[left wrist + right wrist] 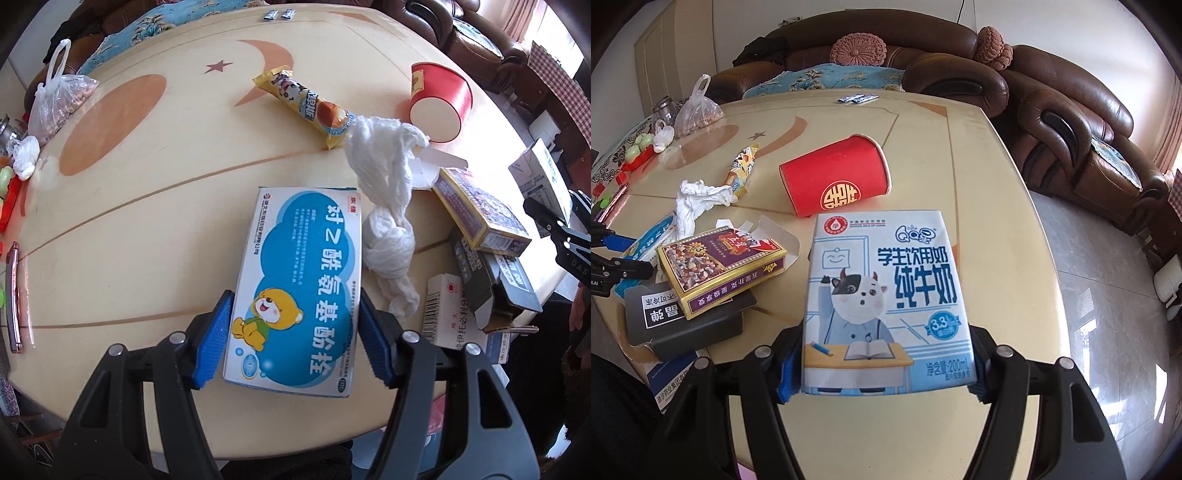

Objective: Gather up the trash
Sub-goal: 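Close the left tool on the blue medicine box while the right tool grasps the milk carton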

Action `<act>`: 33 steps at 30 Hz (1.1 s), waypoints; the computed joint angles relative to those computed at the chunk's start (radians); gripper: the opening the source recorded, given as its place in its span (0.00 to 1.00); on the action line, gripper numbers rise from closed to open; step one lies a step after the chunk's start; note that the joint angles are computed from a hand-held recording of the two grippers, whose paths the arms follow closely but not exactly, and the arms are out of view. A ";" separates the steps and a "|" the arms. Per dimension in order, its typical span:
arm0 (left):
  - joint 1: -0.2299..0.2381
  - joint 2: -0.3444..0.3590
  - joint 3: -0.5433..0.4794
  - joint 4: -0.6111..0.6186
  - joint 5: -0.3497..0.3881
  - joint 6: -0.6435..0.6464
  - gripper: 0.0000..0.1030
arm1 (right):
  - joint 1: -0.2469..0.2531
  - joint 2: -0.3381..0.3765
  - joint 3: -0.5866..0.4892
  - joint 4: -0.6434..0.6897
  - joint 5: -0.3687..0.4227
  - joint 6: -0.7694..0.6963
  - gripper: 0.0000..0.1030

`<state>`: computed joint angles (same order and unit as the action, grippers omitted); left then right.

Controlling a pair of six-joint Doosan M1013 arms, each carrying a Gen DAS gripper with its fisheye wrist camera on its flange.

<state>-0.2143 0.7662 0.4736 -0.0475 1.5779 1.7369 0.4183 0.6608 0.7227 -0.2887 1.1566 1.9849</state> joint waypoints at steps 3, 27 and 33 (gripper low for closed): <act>-0.003 -0.017 0.016 0.024 -0.009 -0.014 0.62 | -0.004 -0.009 0.008 0.019 -0.009 0.004 0.64; 0.013 -0.281 0.308 -0.033 -0.206 -0.015 0.62 | 0.092 -0.162 0.107 -0.134 -0.051 0.056 0.64; -0.001 -0.360 0.410 -0.035 -0.260 0.003 0.62 | 0.119 -0.221 0.173 -0.135 -0.079 0.071 0.64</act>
<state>-0.2154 0.4066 0.8832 -0.0827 1.3178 1.7400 0.5370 0.4401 0.8959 -0.4239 1.0778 2.0555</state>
